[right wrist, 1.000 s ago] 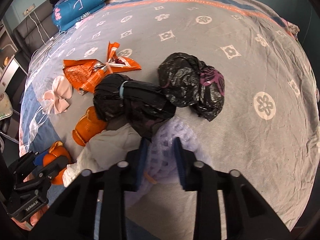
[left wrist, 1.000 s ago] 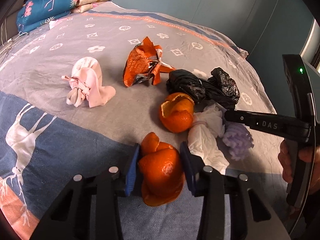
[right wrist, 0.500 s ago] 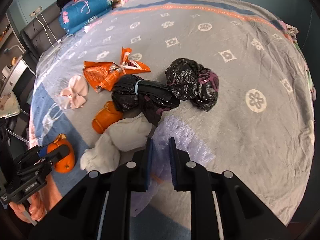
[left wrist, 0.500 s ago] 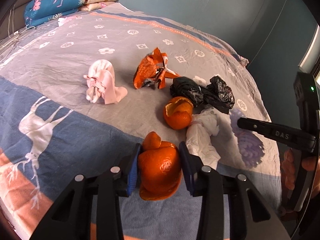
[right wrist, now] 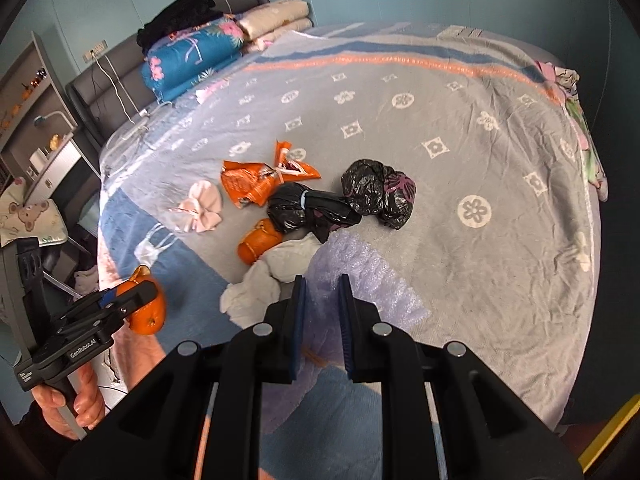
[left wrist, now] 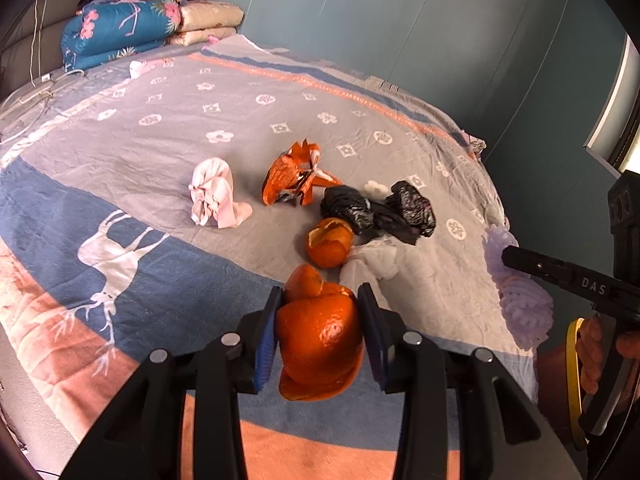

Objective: Collect trash
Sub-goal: 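Carry the orange peel and foam net with both tools over the yellow-rimmed bin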

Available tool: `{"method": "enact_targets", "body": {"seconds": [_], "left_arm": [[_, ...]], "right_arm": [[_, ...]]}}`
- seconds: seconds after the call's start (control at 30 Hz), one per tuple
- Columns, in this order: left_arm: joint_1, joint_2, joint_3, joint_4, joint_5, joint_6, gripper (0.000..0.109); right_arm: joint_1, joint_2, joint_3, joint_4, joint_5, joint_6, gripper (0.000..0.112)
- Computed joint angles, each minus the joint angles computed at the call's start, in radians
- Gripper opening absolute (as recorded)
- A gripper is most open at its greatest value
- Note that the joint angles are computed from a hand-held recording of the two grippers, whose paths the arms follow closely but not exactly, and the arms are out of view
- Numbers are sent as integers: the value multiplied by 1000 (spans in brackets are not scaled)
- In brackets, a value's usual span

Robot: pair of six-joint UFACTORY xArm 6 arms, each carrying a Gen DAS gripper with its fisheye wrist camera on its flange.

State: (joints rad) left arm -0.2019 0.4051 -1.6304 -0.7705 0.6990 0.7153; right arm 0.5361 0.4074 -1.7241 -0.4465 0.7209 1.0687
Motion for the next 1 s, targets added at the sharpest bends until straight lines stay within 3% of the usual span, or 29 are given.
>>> {"method": "enact_targets", "body": {"seconds": [0.73, 1.0], "left_arm": [[-45, -263, 219, -56, -77, 38, 36], [-95, -351, 274, -80, -82, 44, 36]], "right_arm": [[94, -389, 368, -272, -51, 294, 16], [151, -567, 500, -404, 16, 437, 16]]}}
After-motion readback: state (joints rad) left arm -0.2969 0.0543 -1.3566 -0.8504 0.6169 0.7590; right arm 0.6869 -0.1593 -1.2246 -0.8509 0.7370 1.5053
